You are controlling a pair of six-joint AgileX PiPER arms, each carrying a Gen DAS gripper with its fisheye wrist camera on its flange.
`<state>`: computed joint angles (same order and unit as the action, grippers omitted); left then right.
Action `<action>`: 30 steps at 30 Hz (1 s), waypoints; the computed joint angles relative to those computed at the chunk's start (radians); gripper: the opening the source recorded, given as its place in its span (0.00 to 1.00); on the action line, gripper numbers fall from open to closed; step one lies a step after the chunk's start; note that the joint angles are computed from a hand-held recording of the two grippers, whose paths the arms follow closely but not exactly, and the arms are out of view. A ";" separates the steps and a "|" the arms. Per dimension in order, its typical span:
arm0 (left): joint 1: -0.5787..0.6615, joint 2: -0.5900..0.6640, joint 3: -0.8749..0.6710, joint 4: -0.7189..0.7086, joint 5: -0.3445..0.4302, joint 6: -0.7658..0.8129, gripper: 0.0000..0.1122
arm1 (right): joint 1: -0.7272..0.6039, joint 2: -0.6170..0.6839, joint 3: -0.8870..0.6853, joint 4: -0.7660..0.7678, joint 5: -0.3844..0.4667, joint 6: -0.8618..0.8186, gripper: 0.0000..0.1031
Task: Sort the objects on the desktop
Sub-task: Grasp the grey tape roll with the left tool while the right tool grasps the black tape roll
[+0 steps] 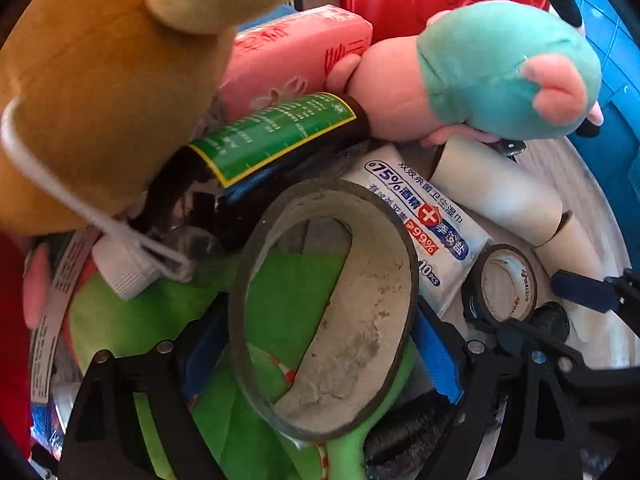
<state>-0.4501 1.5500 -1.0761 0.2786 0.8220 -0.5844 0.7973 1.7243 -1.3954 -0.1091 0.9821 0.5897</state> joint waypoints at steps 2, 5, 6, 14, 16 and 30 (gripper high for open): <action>-0.018 0.016 -0.008 0.032 0.007 -0.019 0.76 | -0.021 0.007 0.008 0.031 -0.014 -0.027 0.63; -0.040 0.017 -0.009 0.063 0.023 -0.045 0.74 | -0.030 0.012 0.001 0.036 -0.006 -0.053 0.70; -0.038 -0.001 0.000 0.054 0.019 -0.048 0.73 | -0.028 0.018 -0.011 0.039 0.012 -0.063 0.70; 0.001 -0.080 0.065 0.007 -0.003 -0.050 0.71 | 0.018 0.033 -0.045 0.018 0.024 -0.057 0.70; -0.011 -0.068 0.063 0.028 -0.003 -0.056 0.72 | 0.021 0.046 -0.052 0.002 0.023 -0.047 0.70; -0.102 -0.175 0.078 0.074 0.081 -0.141 0.70 | 0.091 0.018 -0.116 -0.076 0.085 0.016 0.54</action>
<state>-0.5525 1.3754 -0.9983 0.3525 0.9035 -0.7258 0.8884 1.7423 -1.5115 -0.1853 1.0666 0.6059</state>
